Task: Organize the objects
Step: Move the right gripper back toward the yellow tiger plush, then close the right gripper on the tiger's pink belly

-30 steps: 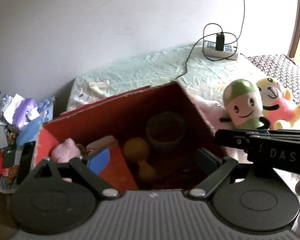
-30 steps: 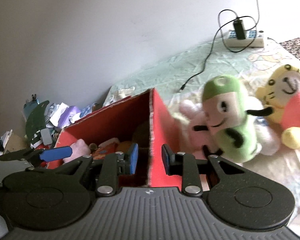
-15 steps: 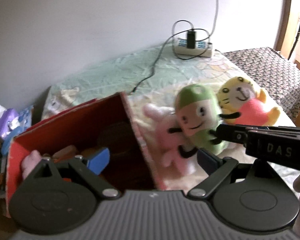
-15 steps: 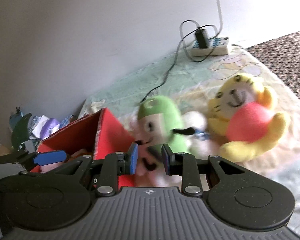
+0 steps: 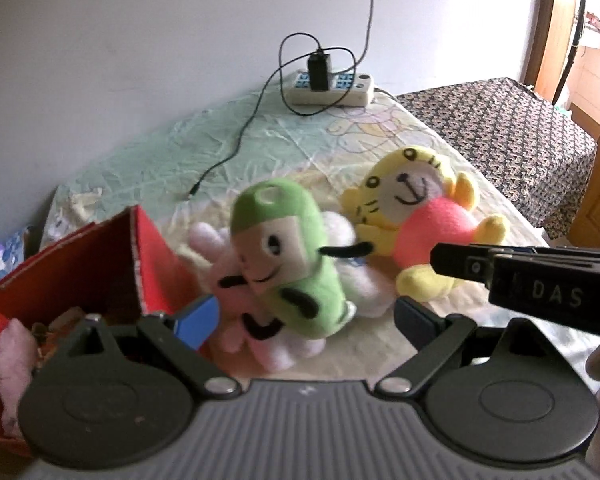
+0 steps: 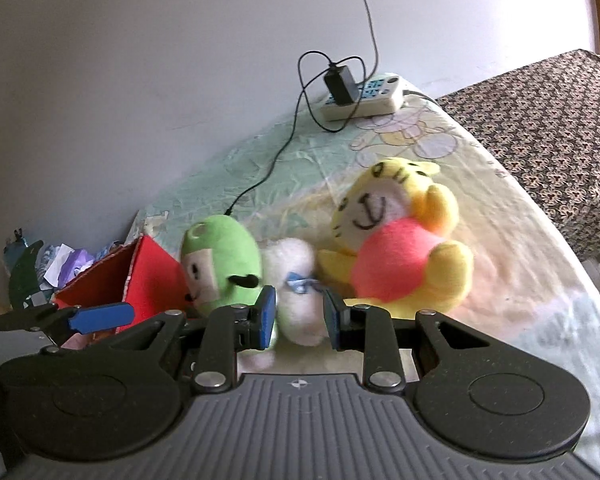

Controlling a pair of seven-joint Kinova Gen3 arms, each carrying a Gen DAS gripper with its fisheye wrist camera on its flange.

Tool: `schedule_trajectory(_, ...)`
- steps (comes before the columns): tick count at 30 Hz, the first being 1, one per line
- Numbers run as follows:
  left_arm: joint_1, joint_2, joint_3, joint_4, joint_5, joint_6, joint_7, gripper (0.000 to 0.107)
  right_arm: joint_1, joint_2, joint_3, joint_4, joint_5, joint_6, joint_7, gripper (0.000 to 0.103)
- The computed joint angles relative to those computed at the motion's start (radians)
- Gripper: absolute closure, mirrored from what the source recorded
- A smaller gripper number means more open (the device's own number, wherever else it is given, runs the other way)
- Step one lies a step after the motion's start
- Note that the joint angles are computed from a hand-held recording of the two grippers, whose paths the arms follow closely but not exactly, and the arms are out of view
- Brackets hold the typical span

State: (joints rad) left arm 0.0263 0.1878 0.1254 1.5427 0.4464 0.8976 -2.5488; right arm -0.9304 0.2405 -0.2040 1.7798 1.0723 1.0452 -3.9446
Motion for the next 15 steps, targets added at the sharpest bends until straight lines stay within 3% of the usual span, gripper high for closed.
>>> schedule_trajectory(15, 0.093, 0.016, 0.017, 0.014, -0.112, -0.002, 0.175, 0.013, 0.065, -0.071, -0.024, 0.121, 0.0, -0.091, -0.054, 0.074)
